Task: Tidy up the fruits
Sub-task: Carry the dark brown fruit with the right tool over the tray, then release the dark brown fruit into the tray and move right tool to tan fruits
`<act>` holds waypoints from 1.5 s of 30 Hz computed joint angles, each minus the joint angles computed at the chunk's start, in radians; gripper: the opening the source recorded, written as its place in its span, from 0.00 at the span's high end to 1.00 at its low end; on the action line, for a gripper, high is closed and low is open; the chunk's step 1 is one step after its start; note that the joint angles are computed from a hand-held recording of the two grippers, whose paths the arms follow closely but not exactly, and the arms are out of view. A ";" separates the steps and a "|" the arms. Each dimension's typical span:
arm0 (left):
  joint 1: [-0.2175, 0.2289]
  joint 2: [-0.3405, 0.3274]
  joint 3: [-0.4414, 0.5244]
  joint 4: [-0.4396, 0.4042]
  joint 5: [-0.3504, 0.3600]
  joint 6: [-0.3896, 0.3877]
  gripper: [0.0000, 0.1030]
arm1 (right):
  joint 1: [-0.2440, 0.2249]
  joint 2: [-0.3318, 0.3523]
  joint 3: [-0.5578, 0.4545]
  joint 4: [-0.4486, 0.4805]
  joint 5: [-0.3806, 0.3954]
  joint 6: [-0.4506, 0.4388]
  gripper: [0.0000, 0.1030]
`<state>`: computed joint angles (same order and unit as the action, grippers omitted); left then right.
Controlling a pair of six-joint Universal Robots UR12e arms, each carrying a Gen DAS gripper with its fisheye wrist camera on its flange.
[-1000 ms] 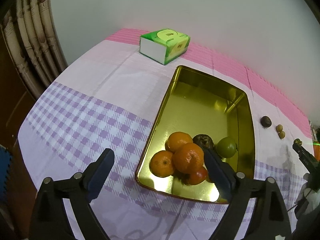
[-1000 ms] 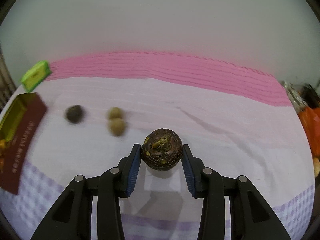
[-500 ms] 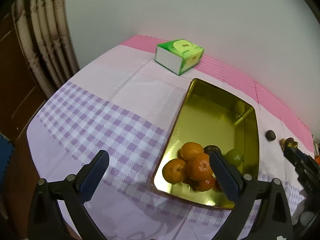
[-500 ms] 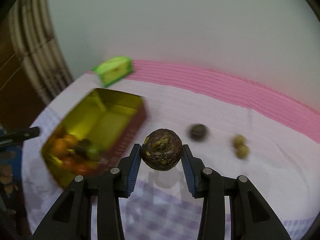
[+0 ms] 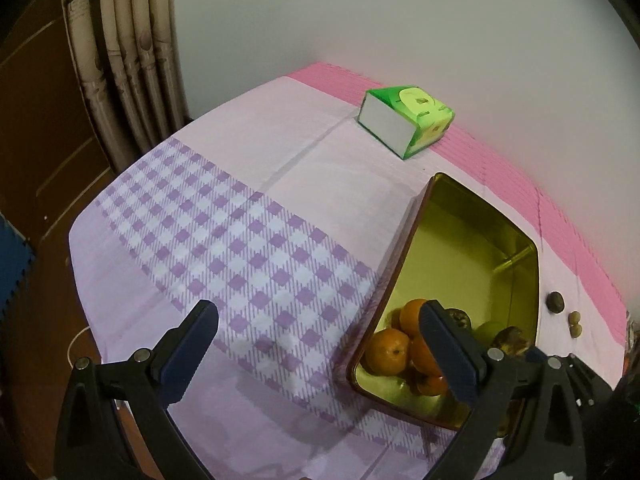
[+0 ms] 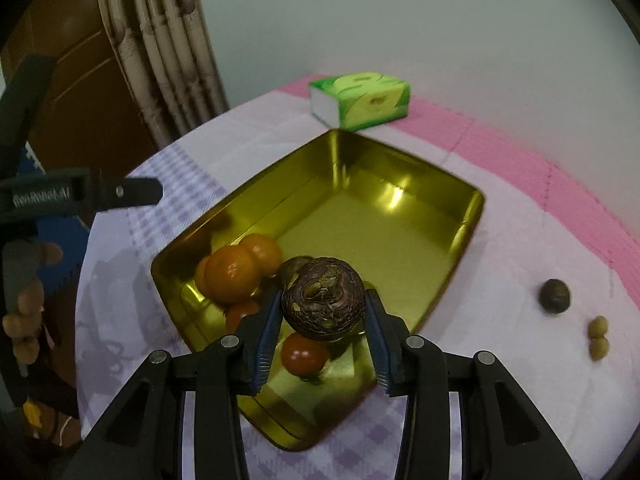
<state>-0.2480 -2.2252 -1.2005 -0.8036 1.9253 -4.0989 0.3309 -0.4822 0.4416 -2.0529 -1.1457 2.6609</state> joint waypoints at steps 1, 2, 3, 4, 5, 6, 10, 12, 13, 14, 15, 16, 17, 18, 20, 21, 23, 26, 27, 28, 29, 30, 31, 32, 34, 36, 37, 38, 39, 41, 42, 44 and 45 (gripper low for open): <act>0.001 0.000 0.000 0.000 -0.004 0.000 0.03 | 0.001 0.002 -0.001 0.003 -0.002 -0.002 0.60; 0.001 0.000 -0.001 0.002 -0.006 0.000 0.03 | 0.002 0.003 -0.002 0.009 0.001 -0.002 0.60; 0.001 0.000 -0.001 0.002 -0.006 0.000 0.03 | 0.000 0.003 -0.003 0.016 0.004 -0.006 0.60; 0.001 0.000 -0.002 0.001 -0.005 0.000 0.03 | 0.002 0.003 -0.001 0.019 0.000 -0.012 0.60; 0.001 0.000 -0.002 0.001 -0.005 0.000 0.03 | 0.001 0.009 -0.011 0.027 -0.001 -0.015 0.60; 0.001 0.001 -0.002 0.000 -0.008 -0.001 0.03 | 0.001 0.014 -0.021 0.039 0.000 -0.015 0.60; 0.001 0.000 -0.003 0.004 -0.007 0.005 0.03 | 0.001 0.015 -0.022 0.045 0.002 -0.019 0.60; 0.000 0.000 -0.004 0.008 -0.004 0.009 0.03 | 0.002 0.019 -0.032 0.052 0.000 -0.020 0.60; -0.001 0.000 -0.004 0.009 -0.002 0.011 0.03 | 0.003 0.017 -0.026 0.044 -0.003 -0.020 0.59; -0.001 -0.001 -0.004 0.008 0.000 0.011 0.03 | 0.003 0.017 -0.026 0.045 -0.002 -0.020 0.59; -0.002 -0.001 -0.003 0.006 0.000 0.011 0.03 | 0.003 0.016 -0.024 0.044 -0.002 -0.021 0.59; -0.002 -0.002 -0.002 0.005 0.001 0.013 0.03 | 0.003 0.013 -0.018 0.038 -0.005 -0.025 0.59; -0.003 -0.002 -0.001 0.004 0.001 0.014 0.03 | 0.004 0.015 -0.020 0.038 -0.007 -0.026 0.59; -0.004 -0.003 0.000 0.005 0.002 0.018 0.03 | 0.004 0.014 -0.019 0.038 -0.006 -0.027 0.59; -0.006 -0.006 0.005 0.007 0.004 0.026 0.03 | 0.003 0.014 -0.019 0.041 0.000 -0.026 0.59; -0.007 -0.007 0.006 0.009 0.005 0.035 0.03 | 0.003 0.013 -0.017 0.039 -0.001 -0.025 0.59; -0.009 -0.011 0.012 0.010 0.005 0.048 0.03 | 0.003 0.013 -0.016 0.039 0.000 -0.021 0.59; -0.013 -0.018 0.022 0.011 0.008 0.079 0.03 | 0.002 0.010 -0.012 0.040 0.001 -0.021 0.59; -0.016 -0.021 0.026 0.018 0.009 0.101 0.03 | 0.002 0.011 -0.013 0.043 0.004 -0.021 0.59; -0.018 -0.023 0.029 0.022 0.010 0.112 0.03 | 0.001 0.010 -0.013 0.046 0.007 -0.019 0.59; -0.020 -0.025 0.033 0.026 0.012 0.127 0.03 | 0.001 0.010 -0.013 0.048 0.009 -0.017 0.59; -0.022 -0.028 0.036 0.029 0.012 0.143 0.03 | 0.001 0.011 -0.014 0.047 0.011 -0.016 0.59; -0.023 -0.030 0.040 0.030 0.012 0.154 0.03 | 0.001 0.008 -0.007 0.039 0.012 -0.015 0.59; -0.025 -0.032 0.042 0.032 0.011 0.164 0.03 | 0.001 0.007 -0.007 0.039 0.012 -0.014 0.59; -0.026 -0.034 0.044 0.037 0.010 0.175 0.03 | 0.000 0.007 -0.007 0.034 0.013 -0.010 0.59; -0.027 -0.035 0.045 0.043 0.010 0.186 0.03 | -0.002 0.005 -0.005 0.031 0.023 -0.002 0.59; -0.027 -0.037 0.047 0.041 0.008 0.189 0.03 | -0.003 0.004 -0.003 0.028 0.026 0.003 0.59; -0.026 -0.037 0.048 0.039 0.007 0.190 0.03 | -0.006 0.003 -0.002 0.021 0.034 0.014 0.59; -0.027 -0.038 0.049 0.038 0.008 0.189 0.03 | -0.007 0.003 -0.002 0.021 0.039 0.018 0.59; -0.027 -0.038 0.049 0.038 0.010 0.186 0.03 | -0.012 -0.005 0.012 0.000 0.049 0.032 0.59; -0.027 -0.038 0.049 0.036 0.010 0.184 0.03 | -0.016 -0.010 0.019 -0.014 0.052 0.044 0.59; -0.026 -0.039 0.048 0.033 0.010 0.179 0.03 | -0.023 -0.016 0.030 -0.039 0.056 0.070 0.59; -0.026 -0.039 0.048 0.032 0.012 0.177 0.03 | -0.027 -0.022 0.040 -0.059 0.054 0.084 0.59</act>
<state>-0.2742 -2.2644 -1.1527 -0.7712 1.9368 -3.9220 0.3042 -0.5039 0.4811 -2.1116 -1.0917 2.7445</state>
